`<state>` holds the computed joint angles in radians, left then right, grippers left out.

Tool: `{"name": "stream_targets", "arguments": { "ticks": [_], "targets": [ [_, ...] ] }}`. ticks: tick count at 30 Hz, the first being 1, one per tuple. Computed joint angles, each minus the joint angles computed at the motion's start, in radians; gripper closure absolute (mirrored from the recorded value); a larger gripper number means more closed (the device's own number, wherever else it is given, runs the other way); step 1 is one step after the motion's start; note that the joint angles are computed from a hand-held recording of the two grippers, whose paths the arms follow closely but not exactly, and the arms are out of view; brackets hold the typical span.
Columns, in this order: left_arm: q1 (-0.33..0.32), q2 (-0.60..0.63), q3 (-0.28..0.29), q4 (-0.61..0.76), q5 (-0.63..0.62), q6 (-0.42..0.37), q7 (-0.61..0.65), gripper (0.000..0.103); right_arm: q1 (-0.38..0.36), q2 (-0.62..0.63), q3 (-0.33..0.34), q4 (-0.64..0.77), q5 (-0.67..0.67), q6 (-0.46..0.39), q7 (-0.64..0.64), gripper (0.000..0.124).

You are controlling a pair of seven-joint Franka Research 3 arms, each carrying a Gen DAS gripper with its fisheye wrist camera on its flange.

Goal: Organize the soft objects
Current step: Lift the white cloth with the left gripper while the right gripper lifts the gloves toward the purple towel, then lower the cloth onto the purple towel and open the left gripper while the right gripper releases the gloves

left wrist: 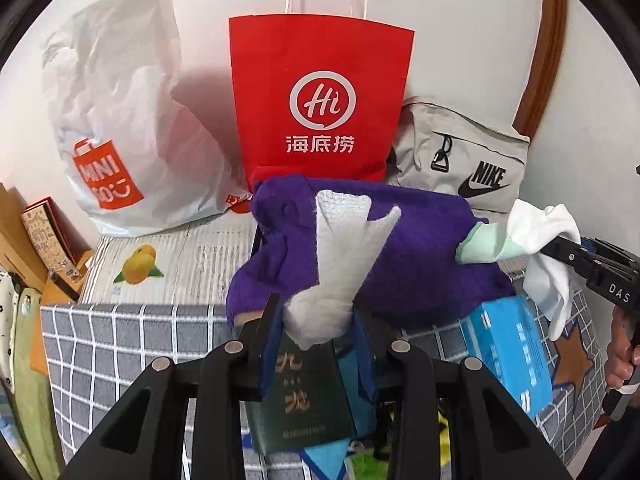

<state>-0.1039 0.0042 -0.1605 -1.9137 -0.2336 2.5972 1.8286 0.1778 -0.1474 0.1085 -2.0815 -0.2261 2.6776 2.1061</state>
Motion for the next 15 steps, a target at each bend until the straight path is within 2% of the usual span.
{"name": "stream_targets", "arguments": {
  "ticks": [15],
  "targets": [
    [0.02, 0.283, -0.039, 0.334, 0.154, -0.126, -0.107, 0.071, 0.03, 0.248, -0.085, 0.237, 0.076, -0.037, -0.108, 0.092]
  ]
}}
